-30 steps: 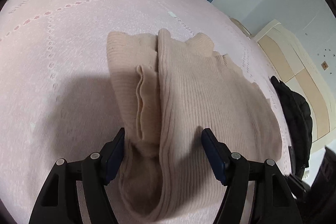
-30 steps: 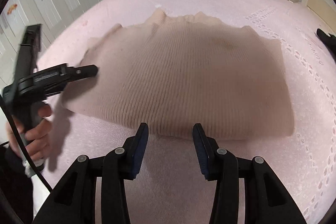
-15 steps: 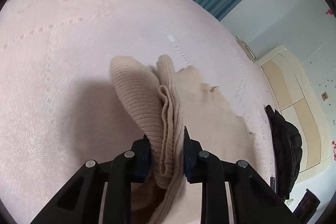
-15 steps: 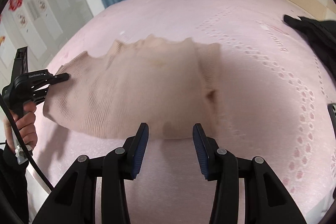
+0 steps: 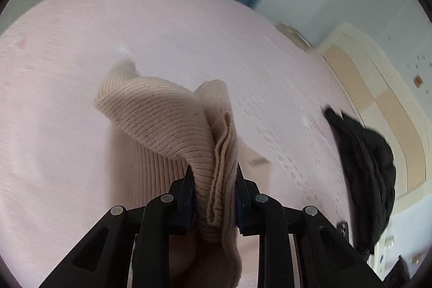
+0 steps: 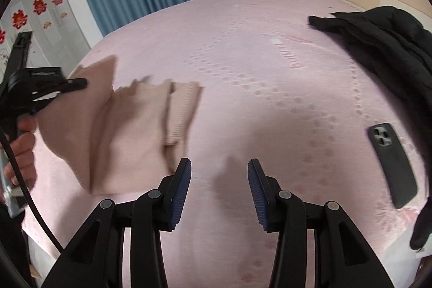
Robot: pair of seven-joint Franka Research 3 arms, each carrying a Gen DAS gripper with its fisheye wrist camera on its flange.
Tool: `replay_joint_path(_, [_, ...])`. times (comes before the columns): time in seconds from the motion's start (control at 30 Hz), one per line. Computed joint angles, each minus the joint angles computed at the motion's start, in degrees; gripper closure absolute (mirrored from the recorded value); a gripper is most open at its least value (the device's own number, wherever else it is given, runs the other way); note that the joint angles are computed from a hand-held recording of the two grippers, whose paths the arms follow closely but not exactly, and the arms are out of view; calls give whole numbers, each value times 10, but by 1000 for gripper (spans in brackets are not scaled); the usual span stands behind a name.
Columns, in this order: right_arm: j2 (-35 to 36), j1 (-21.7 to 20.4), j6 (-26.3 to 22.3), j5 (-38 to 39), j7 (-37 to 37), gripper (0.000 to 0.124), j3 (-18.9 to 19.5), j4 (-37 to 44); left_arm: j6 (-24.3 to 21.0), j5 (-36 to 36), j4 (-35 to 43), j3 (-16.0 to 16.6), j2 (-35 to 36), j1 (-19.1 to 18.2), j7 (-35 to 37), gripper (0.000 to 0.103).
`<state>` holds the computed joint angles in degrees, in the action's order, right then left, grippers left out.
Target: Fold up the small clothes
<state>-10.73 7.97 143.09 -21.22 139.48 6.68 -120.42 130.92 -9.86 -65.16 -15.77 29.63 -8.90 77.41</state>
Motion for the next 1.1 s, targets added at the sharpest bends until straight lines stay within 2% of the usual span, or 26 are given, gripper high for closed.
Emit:
replay_joint_path(0.13, [-28,-8,-9,4,-14,80,-5,-27,-25,-6,-1,-18,23,-19,15,77])
replay_joint_path(0.23, [-32,-10,-5,17,-27,80,-3,-32,-69,-91,5,-59,36,15,71,74])
replay_joint_path(0.27, [-30,-9,-2,25,-35,80,-3,-31,-68,-118,-3,-65,30,27,89,71])
replay_joint_path(0.33, [-20,-1,20,54,-63,80,-8,-27,-52,-127,-22,-53,9,31,107,66])
replay_joint_path(0.4, [-7,5,47,82,-87,80,-12,-22,-28,-113,-50,-35,-23,34,123,56])
replay_joint_path(0.47, [18,17,84,125,-125,80,-18,-4,-20,-92,-70,-13,-46,36,131,50])
replay_joint_path(0.57, [60,34,126,197,-175,80,-25,30,-18,-49,-90,11,-65,39,124,50])
replay_joint_path(0.63, [92,48,153,273,-225,79,-30,56,-21,-47,-116,17,-82,53,135,50])
replay_joint_path(0.7, [118,55,163,305,-243,79,-30,78,-21,-52,-149,20,-100,66,146,50])
replay_joint_path(0.73, [133,58,162,302,-236,79,-31,92,-19,-60,-168,21,-110,73,152,50])
replay_joint_path(0.8, [168,71,139,241,-177,81,-41,130,-19,-87,-193,19,-120,84,166,50])
replay_joint_path(0.83, [190,83,108,189,-135,91,-52,158,-23,-102,-204,17,-125,89,174,50])
replay_joint_path(0.87, [202,89,85,169,-125,111,-58,174,-29,-117,-214,16,-129,94,188,50])
replay_joint_path(0.9, [212,91,68,163,-130,111,-59,186,-27,-127,-226,16,-134,95,200,50])
replay_joint_path(0.93, [210,89,78,166,-162,113,-55,178,-24,-137,-236,15,-139,96,213,50])
replay_joint_path(0.97, [193,92,113,153,-160,114,-61,151,-19,-151,-248,14,-146,98,230,50])
replay_joint_path(1.03, [143,86,206,141,-120,115,-70,74,-14,-180,-266,13,-155,101,268,50])
replay_joint_path(1.07, [131,81,219,147,-119,115,-70,54,-13,-193,-271,12,-157,101,284,50])
replay_joint_path(1.1, [129,77,201,125,-96,115,-70,52,-17,-198,-268,15,-155,101,294,50])
